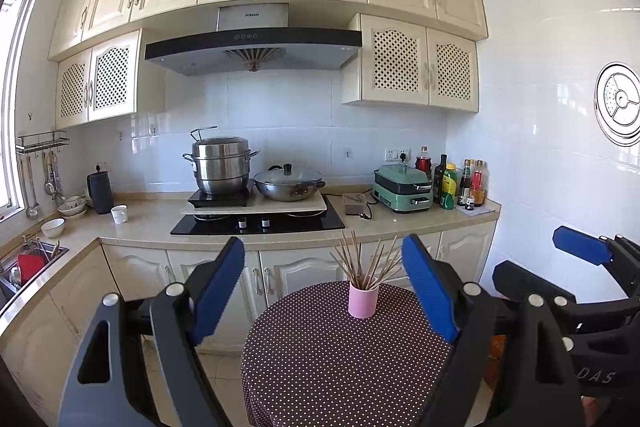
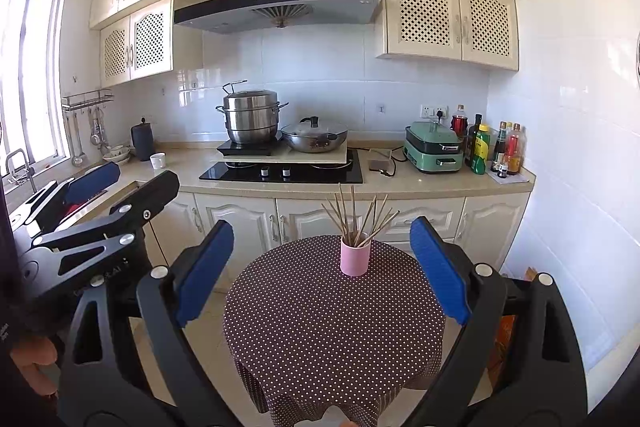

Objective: Organize utensils

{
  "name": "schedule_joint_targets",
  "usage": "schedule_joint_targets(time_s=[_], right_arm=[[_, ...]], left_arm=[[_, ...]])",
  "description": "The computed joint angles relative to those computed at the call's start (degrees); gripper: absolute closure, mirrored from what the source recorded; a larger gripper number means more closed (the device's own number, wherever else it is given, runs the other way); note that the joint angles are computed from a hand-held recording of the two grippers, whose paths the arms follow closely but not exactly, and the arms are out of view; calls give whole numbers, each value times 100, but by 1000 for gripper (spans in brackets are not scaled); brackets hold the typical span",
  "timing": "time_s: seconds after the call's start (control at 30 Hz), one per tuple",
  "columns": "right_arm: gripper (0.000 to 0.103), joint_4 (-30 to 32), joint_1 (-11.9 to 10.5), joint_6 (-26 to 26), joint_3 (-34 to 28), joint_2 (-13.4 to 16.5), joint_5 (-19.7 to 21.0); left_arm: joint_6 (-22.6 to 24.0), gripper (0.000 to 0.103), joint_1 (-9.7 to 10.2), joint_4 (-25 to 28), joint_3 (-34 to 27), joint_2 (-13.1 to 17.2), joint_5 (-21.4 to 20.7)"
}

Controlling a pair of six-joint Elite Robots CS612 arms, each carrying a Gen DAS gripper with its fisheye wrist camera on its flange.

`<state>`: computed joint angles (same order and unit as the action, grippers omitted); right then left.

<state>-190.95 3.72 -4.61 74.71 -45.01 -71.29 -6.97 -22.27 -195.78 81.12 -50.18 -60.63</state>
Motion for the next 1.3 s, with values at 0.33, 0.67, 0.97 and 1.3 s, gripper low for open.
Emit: schedule_joint_targets(time_s=[0.33, 0.67, 0.97, 1.3], right_arm=[[15, -6, 10, -6, 27, -12, -5], [14, 17, 16, -9, 67, -26, -4], [14, 45, 14, -9, 50, -22, 1], [14, 65, 34, -18, 62, -16, -23]], left_arm=[[-17, 23, 10, 23, 56, -40, -6], [-29, 23, 27, 55, 96, -62, -30], [-30, 23, 34, 57, 111, -63, -34], [-41, 23, 40, 43, 153, -74, -36]])
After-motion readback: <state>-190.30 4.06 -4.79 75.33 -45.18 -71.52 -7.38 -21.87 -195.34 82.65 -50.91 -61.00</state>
